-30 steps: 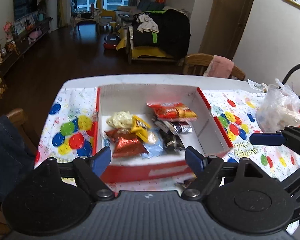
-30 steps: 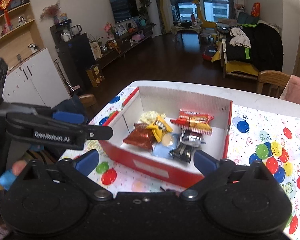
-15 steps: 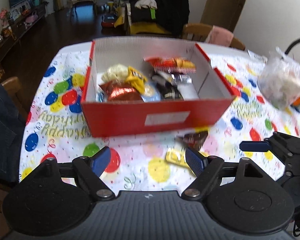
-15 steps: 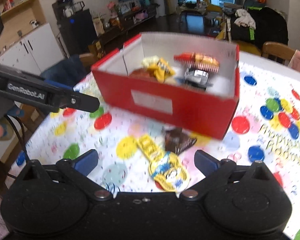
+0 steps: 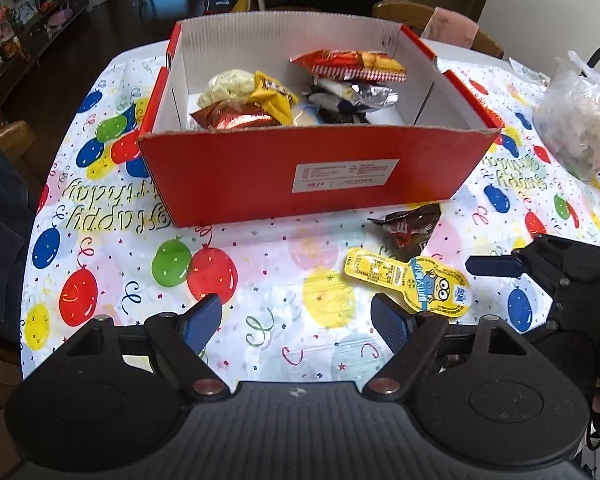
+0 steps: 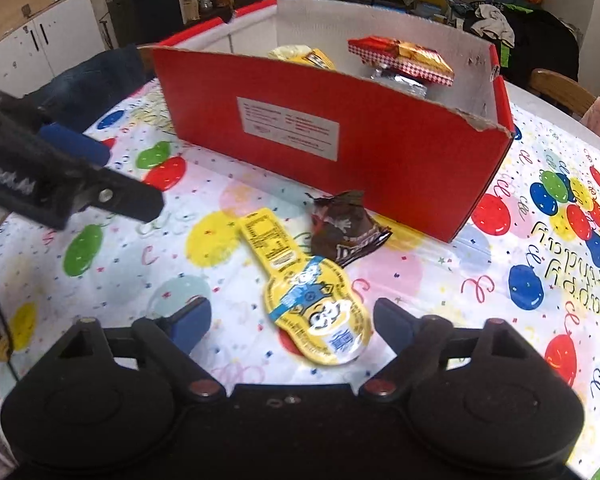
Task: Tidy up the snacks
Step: 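Grasp the brown chocolate with the left tool while the right tool grasps the Minions lollipop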
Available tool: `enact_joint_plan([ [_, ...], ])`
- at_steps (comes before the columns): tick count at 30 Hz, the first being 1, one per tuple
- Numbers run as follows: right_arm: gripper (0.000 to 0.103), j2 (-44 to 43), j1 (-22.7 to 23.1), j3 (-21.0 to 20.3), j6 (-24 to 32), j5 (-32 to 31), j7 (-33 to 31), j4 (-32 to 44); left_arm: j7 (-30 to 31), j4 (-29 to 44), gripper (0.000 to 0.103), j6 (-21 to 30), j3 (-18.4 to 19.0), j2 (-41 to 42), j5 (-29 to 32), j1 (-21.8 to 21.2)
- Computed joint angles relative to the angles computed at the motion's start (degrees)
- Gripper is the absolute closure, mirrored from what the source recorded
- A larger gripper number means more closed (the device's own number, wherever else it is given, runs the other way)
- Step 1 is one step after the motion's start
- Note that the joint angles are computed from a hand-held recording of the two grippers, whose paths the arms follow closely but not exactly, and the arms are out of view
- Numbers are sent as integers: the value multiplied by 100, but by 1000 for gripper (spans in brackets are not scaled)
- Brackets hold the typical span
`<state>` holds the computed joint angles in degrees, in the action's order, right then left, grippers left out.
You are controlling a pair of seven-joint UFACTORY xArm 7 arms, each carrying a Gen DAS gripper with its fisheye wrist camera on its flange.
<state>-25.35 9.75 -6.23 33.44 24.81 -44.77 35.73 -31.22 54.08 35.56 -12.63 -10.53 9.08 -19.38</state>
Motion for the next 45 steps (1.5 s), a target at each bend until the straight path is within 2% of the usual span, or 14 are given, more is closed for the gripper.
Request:
enact_joint_plan([
  [4,24,256,-10,37,-161,-12,-32,77,-9,82,21,45,-7,101,68,3],
  [12,40,445,-77,70,-215,-8,-97,167,-40,283,21,44,14,309,136,-29],
  [15,43,435,-103,65,-126,-52,-161,199,-21,411,21,62,20,427,183,-53],
  [18,51,395,-134,89,-55,-131,-230,198,12,550,21,72,35,571,176,-90],
  [25,52,135,-339,48,334,-382,-181,128,112,998,21,84,55,1049,206,-243],
  [34,52,-357,-833,-270,1204,-477,158,69,461,2015,21,257,126,2059,199,-583],
  [38,52,-544,-985,-332,1328,-514,238,-19,703,2392,21,303,151,2438,-129,-656],
  [43,52,-629,-1070,-410,1444,-462,348,-15,690,2733,22,463,255,2754,-139,-805],
  [45,52,-647,-1096,-415,1444,-474,367,-24,666,2823,28,524,303,2834,-64,-861],
])
